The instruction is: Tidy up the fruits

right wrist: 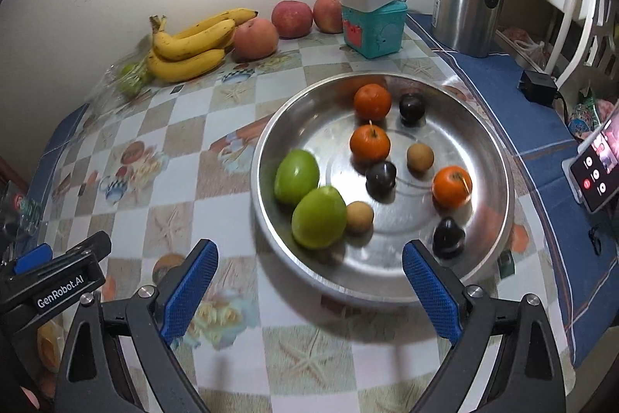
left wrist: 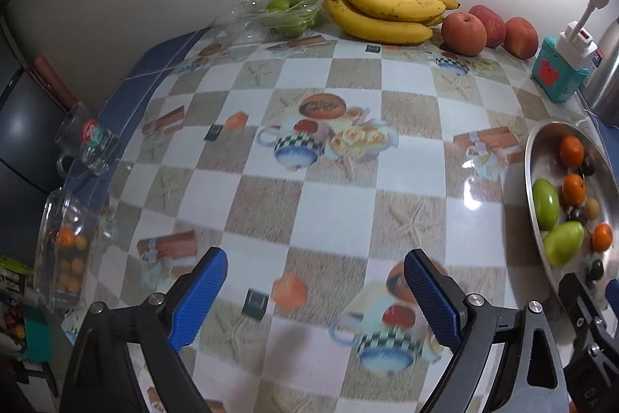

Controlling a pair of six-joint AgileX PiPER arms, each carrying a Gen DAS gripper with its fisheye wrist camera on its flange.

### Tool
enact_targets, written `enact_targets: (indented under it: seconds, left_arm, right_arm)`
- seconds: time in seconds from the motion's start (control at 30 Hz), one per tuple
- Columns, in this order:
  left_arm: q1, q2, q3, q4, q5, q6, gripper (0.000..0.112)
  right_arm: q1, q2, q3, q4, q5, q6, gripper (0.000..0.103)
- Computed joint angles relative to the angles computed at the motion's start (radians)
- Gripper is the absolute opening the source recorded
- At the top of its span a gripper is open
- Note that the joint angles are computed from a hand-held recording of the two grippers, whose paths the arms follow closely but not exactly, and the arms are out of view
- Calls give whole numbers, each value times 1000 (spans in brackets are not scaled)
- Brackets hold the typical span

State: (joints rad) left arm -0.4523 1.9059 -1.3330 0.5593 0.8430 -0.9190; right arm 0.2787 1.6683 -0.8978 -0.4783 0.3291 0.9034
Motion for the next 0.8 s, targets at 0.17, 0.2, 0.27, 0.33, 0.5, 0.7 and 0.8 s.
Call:
enact_targets:
  seconds: [0.17,0.2,0.27,0.33,0.5,0.7,0.8]
  left_arm:
    - [-24,-67,107,24,-35,-23,95]
    - [-29,-73,121,27,-37,-26,95]
    - [-39,-82,148,37,-39,-36,95]
    - [-44,-87,163,39,-36,-42,95]
    - [-46,-102,177,49,-35,-62,95]
    - [-30,-93,168,22,-33,-33,95]
    - [-26,-91,165,17,-31,-29,95]
  right_arm:
    - [10,-35,77,-29,-25,53,96]
    - [8,-42,91,-26,-29,54,96]
    - [9,-50,105,-33,-32,68,96]
    - [17,-57,117,-60,-28,93,96]
    - [29,-55,124,-75,-26,103,96]
    - [35,-39,114,-69,-20,94,96]
    - [36,-38,112,-77,-18,101,96]
